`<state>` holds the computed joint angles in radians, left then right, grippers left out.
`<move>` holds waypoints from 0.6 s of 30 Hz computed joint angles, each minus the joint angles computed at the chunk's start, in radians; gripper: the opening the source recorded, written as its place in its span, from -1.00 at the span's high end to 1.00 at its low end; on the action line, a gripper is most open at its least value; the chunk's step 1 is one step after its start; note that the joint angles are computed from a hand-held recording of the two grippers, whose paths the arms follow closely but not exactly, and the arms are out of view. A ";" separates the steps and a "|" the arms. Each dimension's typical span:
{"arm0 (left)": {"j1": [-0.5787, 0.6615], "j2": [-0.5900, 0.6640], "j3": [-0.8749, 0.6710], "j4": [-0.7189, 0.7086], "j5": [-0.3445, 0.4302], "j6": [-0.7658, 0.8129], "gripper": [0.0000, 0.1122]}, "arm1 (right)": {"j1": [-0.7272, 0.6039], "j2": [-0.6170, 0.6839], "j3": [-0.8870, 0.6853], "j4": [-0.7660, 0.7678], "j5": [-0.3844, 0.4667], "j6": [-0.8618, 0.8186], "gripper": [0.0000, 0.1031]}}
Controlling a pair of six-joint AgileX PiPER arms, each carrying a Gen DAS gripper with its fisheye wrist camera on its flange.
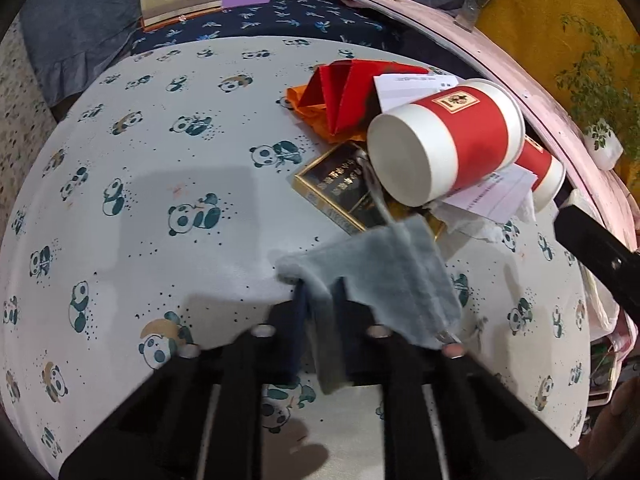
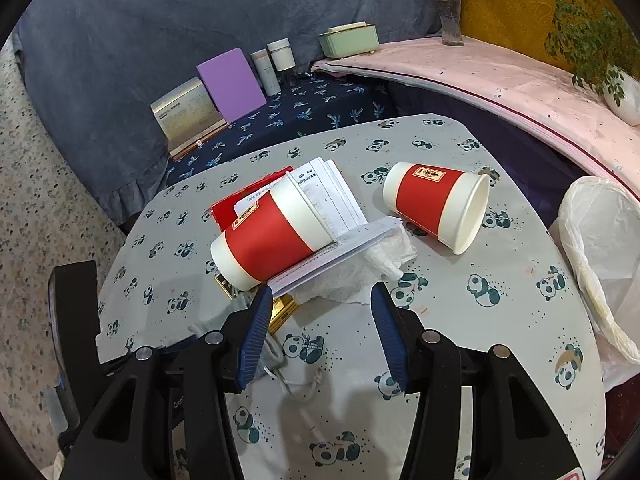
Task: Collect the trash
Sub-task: 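Grasp the grey pouch with the left gripper, then grasp a red paper cup rim with the right gripper while left carries the pouch toward the bin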
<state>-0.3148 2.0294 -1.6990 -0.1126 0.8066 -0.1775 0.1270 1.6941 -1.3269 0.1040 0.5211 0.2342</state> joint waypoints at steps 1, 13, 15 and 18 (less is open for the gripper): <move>0.002 -0.005 0.003 -0.010 -0.001 0.005 0.89 | 0.000 0.005 -0.008 0.001 0.002 0.000 0.03; 0.043 -0.098 -0.042 -0.020 -0.003 0.014 0.94 | -0.046 0.093 -0.170 0.181 0.036 -0.209 0.03; 0.054 -0.089 -0.081 -0.020 0.009 0.012 0.94 | -0.069 0.136 -0.228 0.256 0.063 -0.284 0.03; 0.065 -0.066 -0.142 -0.008 0.024 0.001 0.94 | -0.090 0.190 -0.294 0.325 0.095 -0.345 0.03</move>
<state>-0.2495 1.9636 -1.8414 -0.1208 0.8304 -0.1761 0.0374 1.8841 -1.6206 0.4287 0.6159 -0.1110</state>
